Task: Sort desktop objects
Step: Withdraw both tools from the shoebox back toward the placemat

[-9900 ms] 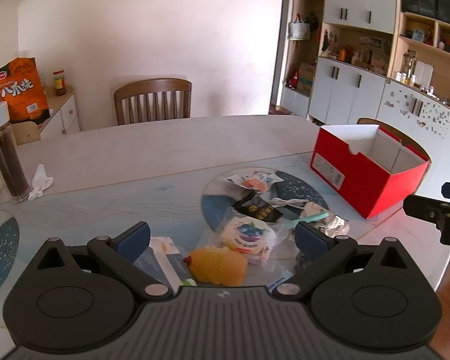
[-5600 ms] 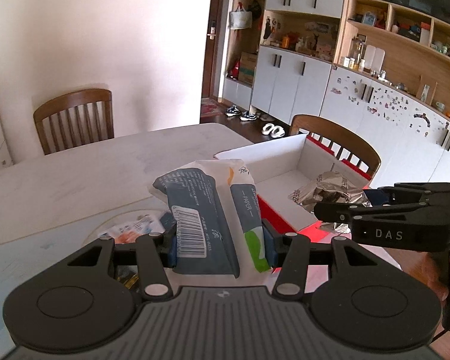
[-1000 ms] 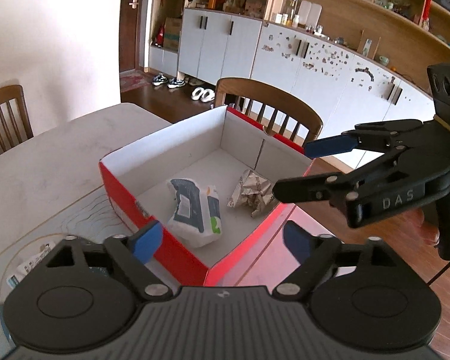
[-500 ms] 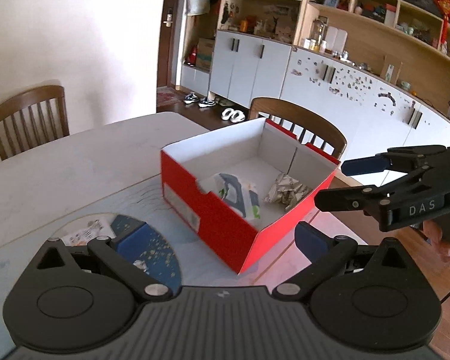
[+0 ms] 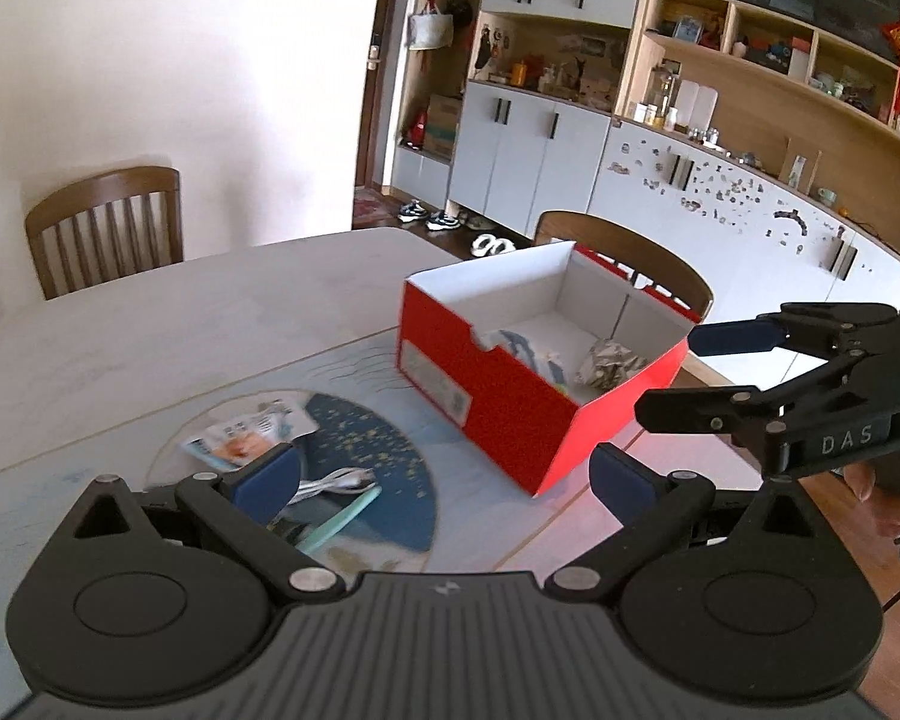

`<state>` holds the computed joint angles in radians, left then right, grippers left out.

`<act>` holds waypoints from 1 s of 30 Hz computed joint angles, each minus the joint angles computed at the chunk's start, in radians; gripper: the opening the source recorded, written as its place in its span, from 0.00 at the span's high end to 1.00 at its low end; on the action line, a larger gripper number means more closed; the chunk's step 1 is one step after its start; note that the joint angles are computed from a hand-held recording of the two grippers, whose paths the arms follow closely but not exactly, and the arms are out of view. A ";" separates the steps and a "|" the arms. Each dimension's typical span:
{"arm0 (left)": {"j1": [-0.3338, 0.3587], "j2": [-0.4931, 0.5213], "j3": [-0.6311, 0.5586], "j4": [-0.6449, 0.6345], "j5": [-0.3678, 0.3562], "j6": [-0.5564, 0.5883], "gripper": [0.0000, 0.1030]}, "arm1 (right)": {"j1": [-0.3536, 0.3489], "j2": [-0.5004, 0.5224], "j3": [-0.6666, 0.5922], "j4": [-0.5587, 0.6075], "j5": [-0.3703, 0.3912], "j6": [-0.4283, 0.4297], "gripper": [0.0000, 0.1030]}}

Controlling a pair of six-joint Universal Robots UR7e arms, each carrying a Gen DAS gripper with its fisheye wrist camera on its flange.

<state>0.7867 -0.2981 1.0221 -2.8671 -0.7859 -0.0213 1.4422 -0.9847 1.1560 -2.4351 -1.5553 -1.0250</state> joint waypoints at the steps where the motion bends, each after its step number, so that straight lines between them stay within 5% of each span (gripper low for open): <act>1: 0.000 -0.014 0.027 -0.018 -0.001 -0.003 0.00 | 0.002 -0.002 0.011 -0.009 -0.001 0.003 0.13; 13: 0.023 -0.140 0.261 -0.121 0.081 -0.042 0.00 | 0.025 -0.060 0.203 -0.065 -0.009 -0.060 0.09; 30: 0.076 -0.181 0.418 -0.164 0.142 -0.048 0.00 | 0.031 -0.038 0.409 -0.317 -0.056 -0.015 0.10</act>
